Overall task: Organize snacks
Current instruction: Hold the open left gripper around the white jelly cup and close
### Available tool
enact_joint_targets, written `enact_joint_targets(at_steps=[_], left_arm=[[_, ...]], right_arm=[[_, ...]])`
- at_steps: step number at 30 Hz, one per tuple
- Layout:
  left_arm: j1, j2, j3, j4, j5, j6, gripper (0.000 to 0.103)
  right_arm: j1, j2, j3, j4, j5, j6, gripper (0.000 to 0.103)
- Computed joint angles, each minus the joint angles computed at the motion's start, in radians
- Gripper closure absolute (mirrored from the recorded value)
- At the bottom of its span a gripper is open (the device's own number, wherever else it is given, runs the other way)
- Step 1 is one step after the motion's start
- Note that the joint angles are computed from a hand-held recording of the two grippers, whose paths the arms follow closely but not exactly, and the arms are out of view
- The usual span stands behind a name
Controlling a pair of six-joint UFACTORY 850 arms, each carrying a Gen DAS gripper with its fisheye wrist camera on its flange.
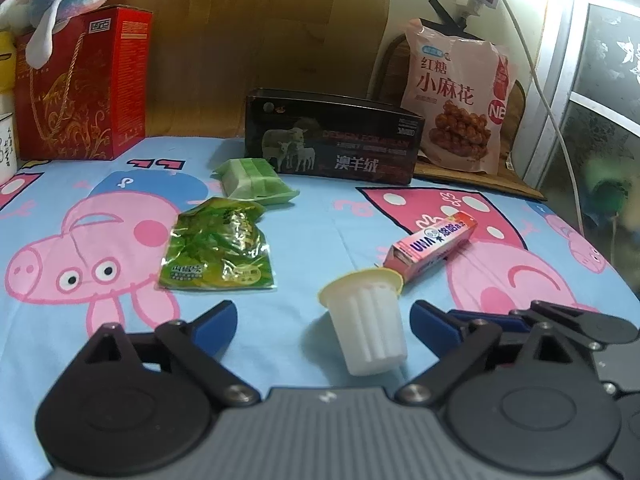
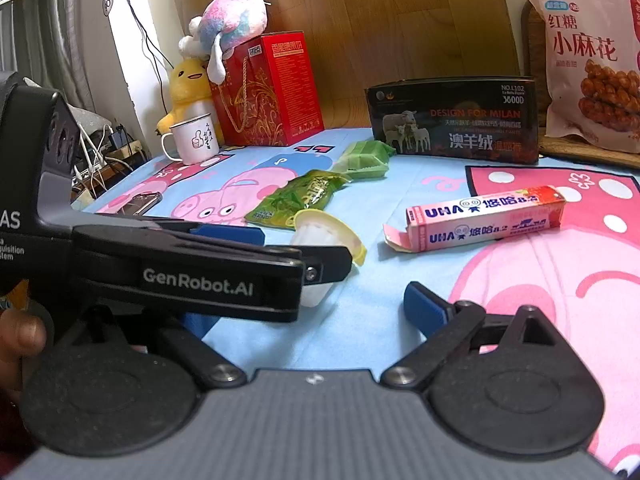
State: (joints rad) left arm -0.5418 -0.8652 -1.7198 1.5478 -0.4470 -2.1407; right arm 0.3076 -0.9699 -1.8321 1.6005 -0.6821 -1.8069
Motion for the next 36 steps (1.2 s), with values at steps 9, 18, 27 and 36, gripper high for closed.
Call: enact_joint_targets(at_steps=[9, 18, 27, 36], left_arm=[[-0.001, -0.001, -0.003, -0.011, -0.002, 0.013, 0.005], [0.002, -0.001, -0.005, -0.048, -0.005, 0.034, 0.0], [0.002, 0.003, 0.002, -0.038, -0.005, 0.014, 0.0], [0.001, 0.011, 0.018, -0.008, -0.009, -0.035, 0.0]], right_arm=[[0.0, 0.0, 0.001, 0.003, 0.0, 0.0, 0.005], [0.0, 0.001, 0.003, 0.004, -0.002, -0.001, 0.005], [0.001, 0.003, 0.005, 0.004, -0.008, 0.001, 0.004], [-0.004, -0.008, -0.011, -0.01, -0.021, 0.014, 0.004]])
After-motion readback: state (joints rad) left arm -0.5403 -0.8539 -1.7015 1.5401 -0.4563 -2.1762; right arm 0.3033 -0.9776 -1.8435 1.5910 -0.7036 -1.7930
